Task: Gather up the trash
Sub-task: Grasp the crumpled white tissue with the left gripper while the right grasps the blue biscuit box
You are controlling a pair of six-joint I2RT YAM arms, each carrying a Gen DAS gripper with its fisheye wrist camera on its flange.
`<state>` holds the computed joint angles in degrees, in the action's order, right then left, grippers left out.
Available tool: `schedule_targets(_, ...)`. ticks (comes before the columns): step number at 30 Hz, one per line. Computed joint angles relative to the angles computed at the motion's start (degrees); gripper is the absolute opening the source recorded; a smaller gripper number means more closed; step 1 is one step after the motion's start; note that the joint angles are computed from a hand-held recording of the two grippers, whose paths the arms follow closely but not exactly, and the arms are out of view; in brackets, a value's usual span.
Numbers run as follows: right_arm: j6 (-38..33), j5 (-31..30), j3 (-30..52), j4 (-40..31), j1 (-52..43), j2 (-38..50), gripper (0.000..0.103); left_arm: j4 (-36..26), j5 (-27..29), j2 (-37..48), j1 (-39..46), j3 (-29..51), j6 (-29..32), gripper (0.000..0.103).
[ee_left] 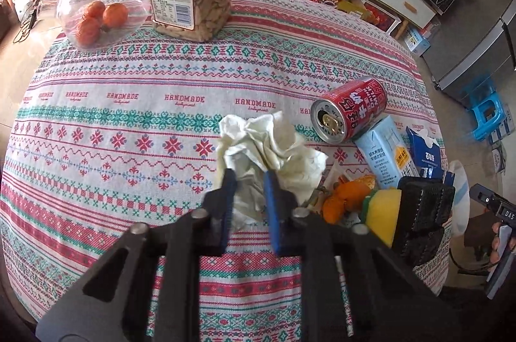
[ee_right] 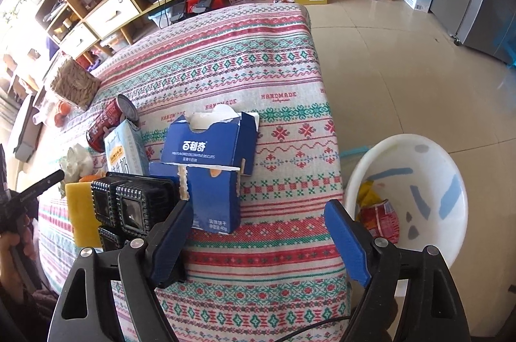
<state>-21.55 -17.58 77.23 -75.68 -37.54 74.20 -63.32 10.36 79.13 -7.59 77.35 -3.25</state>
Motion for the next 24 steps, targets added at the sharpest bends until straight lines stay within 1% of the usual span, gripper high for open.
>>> schedule_targets(3, 2.76, 0.55, 0.11, 1.51, 2.90, 0.75, 0.085, -0.73, 0.51, -1.00, 0.06, 0.61, 0.59, 0.005)
schedule_targets(11, 10.21, 0.65, 2.36, 5.54, 6.70, 7.10, 0.085, -1.80, 0.68, -1.36, 0.70, 1.17, 3.50, 0.004)
schedule_targets(12, 11.09, 0.56, 2.58, 6.02, 7.07, 7.95, 0.085, -2.03, 0.46, -1.12, 0.87, 1.05, 3.45, 0.011)
schedule_targets(13, 11.90, 0.51, 2.80, 6.52, 7.46, 8.82, 0.085, -2.33, 0.45, -0.67, 1.08, 0.94, 3.45, 0.027)
schedule_targets(14, 12.76, 0.54, 3.03, 6.97, 7.93, 9.69, 0.085, -2.32, -0.12, -0.32, 0.99, 0.72, 3.21, 0.037)
schedule_targets(15, 13.52, 0.48, 3.18, 7.41, 8.35, 10.58, 0.085, -2.13, -1.27, -0.21, 0.93, 0.23, 2.82, 0.054)
schedule_targets(16, 14.25, 0.39, 3.30, 7.81, 8.79, 11.51, 0.085, -1.75, -2.09, 0.10, 0.95, -0.22, 2.54, 0.057)
schedule_targets(20, 15.90, 0.78, 3.26, 9.09, 11.06, 15.08, 0.085, -1.70, -1.35, 2.69, 2.40, -1.05, 2.11, 0.057)
schedule_targets(22, 16.48, 1.47, 2.63, 9.61, 12.32, 16.78, 0.084, -1.58, 0.69, 3.76, 3.56, -1.55, 1.74, 0.057)
schedule_targets(24, 16.89, 4.00, 1.28, 11.70, 13.92, 16.17, 0.084, -1.31, 2.98, 4.39, 4.48, -2.11, 0.91, 0.057)
